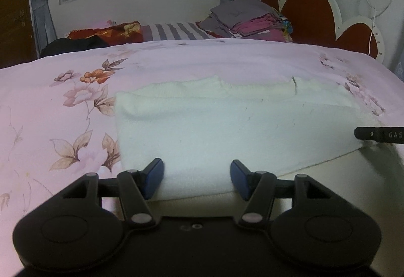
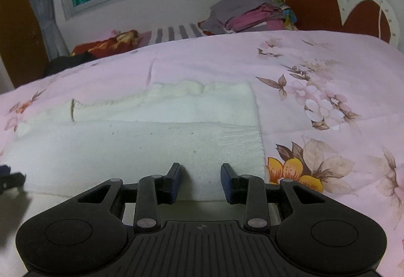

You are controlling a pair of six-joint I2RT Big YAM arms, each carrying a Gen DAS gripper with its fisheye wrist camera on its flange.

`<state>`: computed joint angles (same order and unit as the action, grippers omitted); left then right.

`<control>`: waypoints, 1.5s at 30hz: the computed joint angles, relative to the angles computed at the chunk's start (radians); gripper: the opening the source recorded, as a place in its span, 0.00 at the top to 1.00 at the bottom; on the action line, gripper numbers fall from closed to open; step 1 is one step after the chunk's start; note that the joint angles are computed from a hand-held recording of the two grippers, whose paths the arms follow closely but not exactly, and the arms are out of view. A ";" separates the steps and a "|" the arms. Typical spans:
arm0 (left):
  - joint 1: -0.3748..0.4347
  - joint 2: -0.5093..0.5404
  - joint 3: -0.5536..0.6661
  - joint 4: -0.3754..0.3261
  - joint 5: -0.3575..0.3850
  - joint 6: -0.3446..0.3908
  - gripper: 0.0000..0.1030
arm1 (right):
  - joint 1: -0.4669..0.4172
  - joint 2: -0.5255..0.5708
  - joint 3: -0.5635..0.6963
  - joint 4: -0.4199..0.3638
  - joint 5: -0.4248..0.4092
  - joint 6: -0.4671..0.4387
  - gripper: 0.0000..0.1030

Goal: Fold small clothes
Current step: 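Move both tools toward the sweater hem, then grasp the sweater hem with both tools and lift it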

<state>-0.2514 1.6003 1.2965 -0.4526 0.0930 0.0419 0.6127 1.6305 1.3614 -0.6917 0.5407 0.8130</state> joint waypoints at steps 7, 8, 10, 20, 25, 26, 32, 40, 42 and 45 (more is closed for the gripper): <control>0.005 -0.065 -0.040 -0.013 -0.062 -0.002 0.00 | -0.019 -0.035 -0.011 -0.010 -0.077 -0.022 0.38; 0.009 -0.086 -0.064 -0.002 -0.067 0.004 0.01 | -0.018 -0.056 -0.030 0.016 -0.098 -0.022 0.24; 0.022 -0.141 -0.116 -0.003 -0.067 0.006 0.01 | 0.008 -0.104 -0.074 0.053 -0.071 -0.052 0.17; 0.061 -0.536 -0.427 -0.130 -0.064 -0.059 0.21 | 0.151 -0.492 -0.409 0.009 -0.069 0.220 0.48; 0.020 -0.711 -0.529 -0.220 -0.097 -0.141 0.24 | 0.302 -0.655 -0.504 -0.108 -0.020 0.372 0.51; 0.010 -0.746 -0.546 -0.236 -0.098 -0.162 0.25 | 0.334 -0.674 -0.515 -0.124 -0.007 0.405 0.51; 0.001 -0.891 -0.607 -0.343 -0.054 -0.282 0.34 | 0.548 -0.758 -0.557 -0.204 0.046 0.574 0.51; 0.146 -1.046 -0.674 -0.451 0.175 -0.319 0.42 | 0.762 -0.797 -0.610 -0.185 0.105 0.775 0.51; 0.161 -1.078 -0.692 -0.462 0.219 -0.349 0.54 | 0.791 -0.801 -0.623 -0.144 0.112 0.799 0.51; 0.208 -1.079 -0.706 -0.447 0.296 -0.381 0.68 | 0.799 -0.803 -0.635 -0.083 0.114 0.800 0.51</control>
